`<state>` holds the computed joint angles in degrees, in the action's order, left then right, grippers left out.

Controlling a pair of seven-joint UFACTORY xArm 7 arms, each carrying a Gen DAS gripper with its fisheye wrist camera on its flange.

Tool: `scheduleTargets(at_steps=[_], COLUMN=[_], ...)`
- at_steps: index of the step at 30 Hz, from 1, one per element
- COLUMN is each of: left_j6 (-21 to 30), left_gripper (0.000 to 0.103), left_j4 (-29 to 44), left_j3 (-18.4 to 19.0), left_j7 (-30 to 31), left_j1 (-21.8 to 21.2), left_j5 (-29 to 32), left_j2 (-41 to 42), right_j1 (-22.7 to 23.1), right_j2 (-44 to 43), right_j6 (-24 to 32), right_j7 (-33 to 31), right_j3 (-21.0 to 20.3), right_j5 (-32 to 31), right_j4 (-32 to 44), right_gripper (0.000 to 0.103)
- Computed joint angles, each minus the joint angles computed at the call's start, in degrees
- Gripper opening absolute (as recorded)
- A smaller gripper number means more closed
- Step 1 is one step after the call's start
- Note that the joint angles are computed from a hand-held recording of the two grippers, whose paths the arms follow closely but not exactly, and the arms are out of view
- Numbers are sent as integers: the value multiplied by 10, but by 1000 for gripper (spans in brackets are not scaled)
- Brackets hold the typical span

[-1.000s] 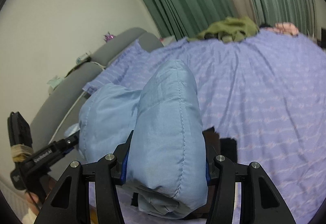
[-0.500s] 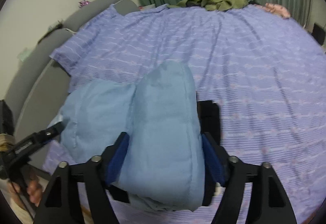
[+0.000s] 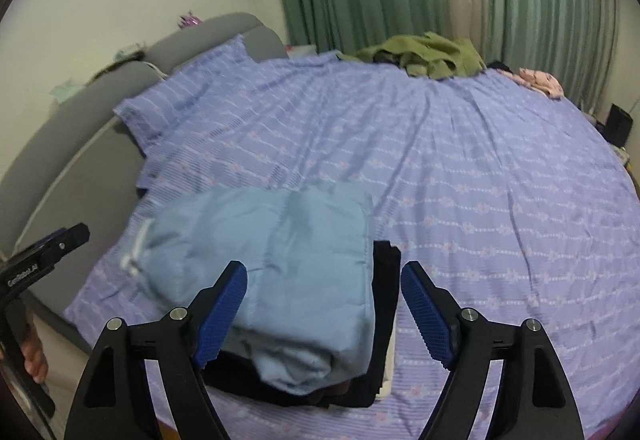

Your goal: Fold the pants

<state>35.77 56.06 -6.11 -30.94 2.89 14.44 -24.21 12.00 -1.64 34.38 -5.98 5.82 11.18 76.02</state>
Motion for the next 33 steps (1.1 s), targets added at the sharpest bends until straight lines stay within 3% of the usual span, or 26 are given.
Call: scheduleTargets(at_steps=[3,8,15,18,22,25,27,33], left_j6=[19,69,163,211,311,393,466,560], left_gripper=[82,102,103,103,103,103,103,103], left_j4=[1,29,127,193,304,386,449,581], left_j3=[-36,-116,-244,-305,-402,-456,-476,-447], left_j7=[-26,-96,-244,-305,-383,-431,-462,-484], left_j1=[3,1,-39,-49,-69,-116,-182,-351], left_j5=[33,85,144,182,268,348,421,522], left_j2=[-36,-61,-9,47,151,240,311,425], right_j1=[-3,-18,-39,-58,-86,-114,-131,-180], right_j2=[-48,-135,-226,-253,-260,-253,-249,-233], right_j6=[-8,-15,84,118,174,221,246,310], right_j7=[-45,-88,-213,-275,-341,-376,-400,-464], right_j3=[-10,-35,-128,-172,-230,-266,-284,-328], right_j5=[28,15,69,86,118,138,150,181], right_j4=[-34,-96,-116,-115,-92,-66,-52,-14], right_gripper=[85,95,97,97,97,97,97,97])
